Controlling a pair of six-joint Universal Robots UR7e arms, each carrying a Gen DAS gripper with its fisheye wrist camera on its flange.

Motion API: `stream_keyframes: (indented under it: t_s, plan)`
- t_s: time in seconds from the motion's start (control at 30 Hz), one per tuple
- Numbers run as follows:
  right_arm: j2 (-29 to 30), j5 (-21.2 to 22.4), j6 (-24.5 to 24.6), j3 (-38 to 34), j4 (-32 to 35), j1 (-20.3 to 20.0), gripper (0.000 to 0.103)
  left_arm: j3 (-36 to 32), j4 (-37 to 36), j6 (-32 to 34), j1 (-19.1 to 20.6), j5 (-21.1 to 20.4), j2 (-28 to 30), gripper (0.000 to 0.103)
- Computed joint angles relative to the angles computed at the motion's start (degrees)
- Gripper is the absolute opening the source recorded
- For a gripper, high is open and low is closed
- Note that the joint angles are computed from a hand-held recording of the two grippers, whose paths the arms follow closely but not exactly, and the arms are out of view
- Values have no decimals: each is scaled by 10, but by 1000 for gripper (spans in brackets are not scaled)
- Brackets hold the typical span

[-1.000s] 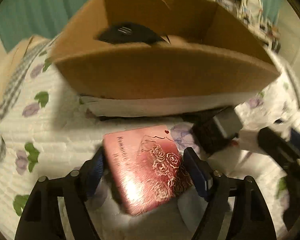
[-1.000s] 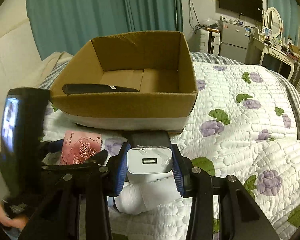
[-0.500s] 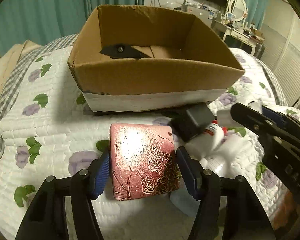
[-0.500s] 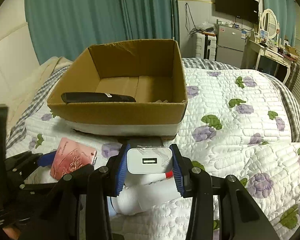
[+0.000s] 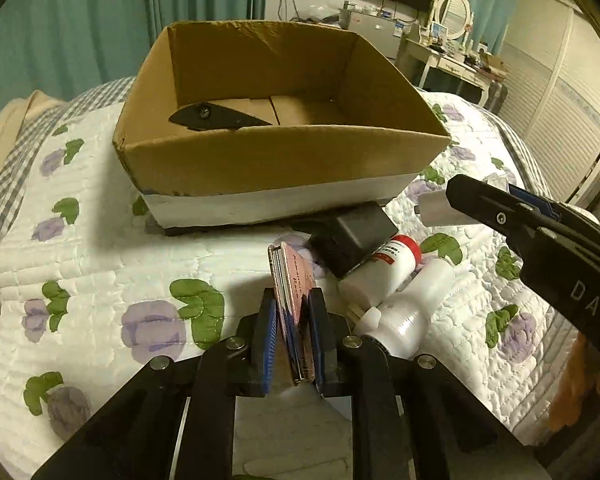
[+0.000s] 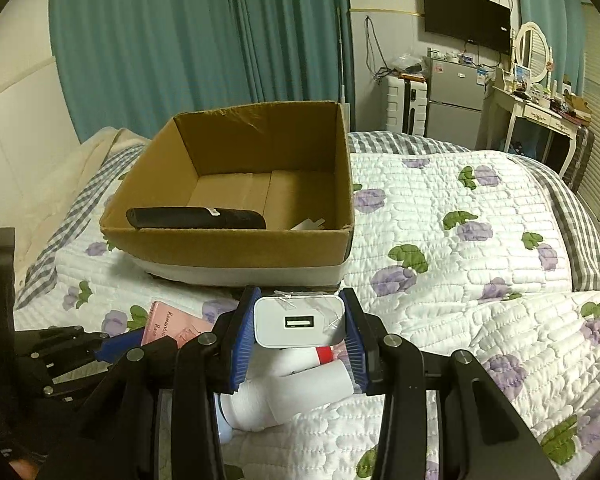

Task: Organize rigid objects
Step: 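Lift the pink card and USB charger into the box and open both tools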

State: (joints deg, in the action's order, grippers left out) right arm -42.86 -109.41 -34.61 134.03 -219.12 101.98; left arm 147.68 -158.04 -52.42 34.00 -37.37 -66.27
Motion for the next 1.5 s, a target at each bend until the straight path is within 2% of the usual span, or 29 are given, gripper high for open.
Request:
stream_keyframes:
  t_s: [0.17, 0.33, 0.53, 0.67, 0.83, 1.03, 1.1, 1.17, 1.2, 1.23, 1.27, 1.3, 1.37, 1.5]
  plan:
    - [-3, 3, -3, 2, 0, 1, 40, -2, 3, -2, -14, 14, 0, 11]
    - [-23, 13, -5, 7, -1, 12, 40, -8, 84, -43, -65, 54, -47, 10]
    - [-44, 13, -23, -17, 16, 42, 40, -34, 103, -9, -85, 94, -93, 9]
    - [-56, 26, -28, -47, 43, 59, 40, -71, 65, 68, -60, 122, -85, 9]
    - [-37, 28, -49, -102, 72, 71, 39, -126, -16, 184, 8, 120, -37, 9]
    - [10, 19, -63, -159, 97, 62, 39, -168, -55, 247, 85, 113, 11, 10]
    - [23, 22, -66, -169, 104, 53, 39, -167, -95, 276, 102, 116, 27, 10]
    - [32, 24, -68, -176, 109, 45, 39, -165, -166, 322, 117, 107, 42, 15]
    - [38, 25, -69, -180, 110, 42, 39, -162, -201, 344, 122, 102, 46, 22]
    - [44, 25, -70, -185, 112, 41, 39, -162, -224, 355, 126, 103, 50, 42]
    - [45, 26, -72, -186, 113, 39, 39, -163, -232, 359, 128, 105, 51, 55]
    - [48, 26, -72, -189, 113, 37, 40, -163, -252, 370, 130, 113, 55, 62]
    - [56, 22, -71, -201, 119, 38, 40, -160, -269, 379, 130, 115, 55, 62]
    - [76, 18, -72, -227, 131, 39, 40, -148, -249, 353, 127, 113, 33, 62]
